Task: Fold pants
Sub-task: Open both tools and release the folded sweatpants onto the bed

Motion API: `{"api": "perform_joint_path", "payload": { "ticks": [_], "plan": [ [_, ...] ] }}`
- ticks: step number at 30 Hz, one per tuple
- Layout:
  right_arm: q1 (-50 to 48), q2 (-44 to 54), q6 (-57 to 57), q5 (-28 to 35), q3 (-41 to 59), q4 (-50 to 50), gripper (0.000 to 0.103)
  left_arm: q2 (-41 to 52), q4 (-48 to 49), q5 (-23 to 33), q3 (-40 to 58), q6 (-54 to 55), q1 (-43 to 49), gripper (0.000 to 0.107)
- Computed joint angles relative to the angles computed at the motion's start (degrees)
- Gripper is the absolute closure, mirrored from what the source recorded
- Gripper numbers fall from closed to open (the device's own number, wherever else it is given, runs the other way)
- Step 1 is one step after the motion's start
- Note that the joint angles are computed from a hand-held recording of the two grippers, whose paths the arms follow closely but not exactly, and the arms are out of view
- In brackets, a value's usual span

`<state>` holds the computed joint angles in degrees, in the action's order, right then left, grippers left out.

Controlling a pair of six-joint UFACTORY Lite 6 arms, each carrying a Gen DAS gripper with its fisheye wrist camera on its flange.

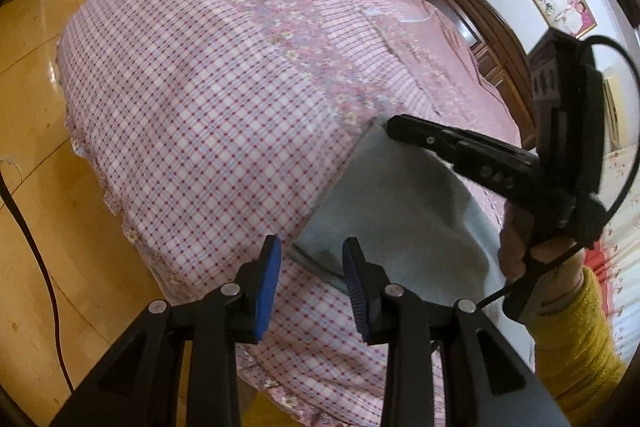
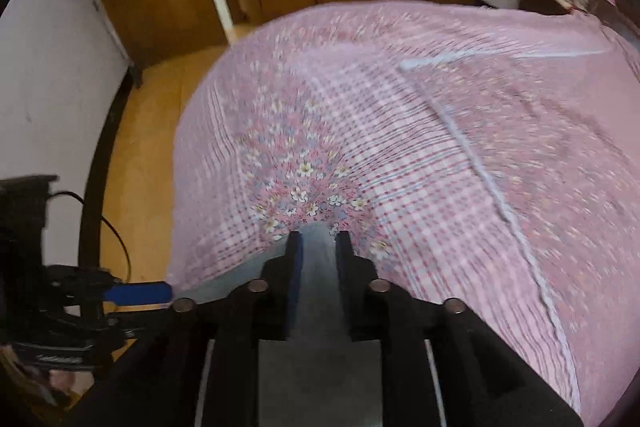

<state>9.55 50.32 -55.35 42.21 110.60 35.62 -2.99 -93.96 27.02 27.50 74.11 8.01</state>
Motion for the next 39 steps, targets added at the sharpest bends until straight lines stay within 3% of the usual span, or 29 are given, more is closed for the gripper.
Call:
{"api": "perform_joint_path", "payload": {
  "ticks": [4,9,15,18,27,29,33,39],
  "plan": [
    [-3.56,-12.17,-4.38,-2.53,-14.38,2.93,0.078,-1.35,2.01,0.97,-0.13,-2.15,-0.46,0.074],
    [-9.44,-27.53,-8.15,-6.57,-32.67,2.64,0.078,2.18,-2.34,0.14,1.49,-0.25,-2.53,0.074],
    [-21.25,-39.20,-12.52,-6.09,-47.12,5.16,0.078,4.18,-5.96,-14.76,4.12,2.69,-10.89,0.074],
    [-27.33,-44.81,-16.05,-5.18,-53.70,7.43,0.078,1.00,1.29,-17.04,2.96,-3.84,-11.02,0.074],
    [-41.60,-57.57,-25.41,-2.99,-71.93,10.89,0.078,-8.72,21.13,-15.02,0.14,-22.28,-14.04,0.074],
    [-42.96,-59.43,-26.41,-4.88,-75.06,11.17,0.074,-9.60,23.00,-15.18,0.23,-24.94,-16.69,0.074],
    [-47.04,-64.72,-31.81,-9.28,-82.01,13.15,0.054,-8.24,23.78,-16.61,1.94,-27.30,-22.09,0.074],
    [-47.58,-64.61,-34.70,-15.32,-84.72,12.97,0.053,-2.23,14.87,-19.03,5.47,-20.30,-26.74,0.074]
  ]
}}
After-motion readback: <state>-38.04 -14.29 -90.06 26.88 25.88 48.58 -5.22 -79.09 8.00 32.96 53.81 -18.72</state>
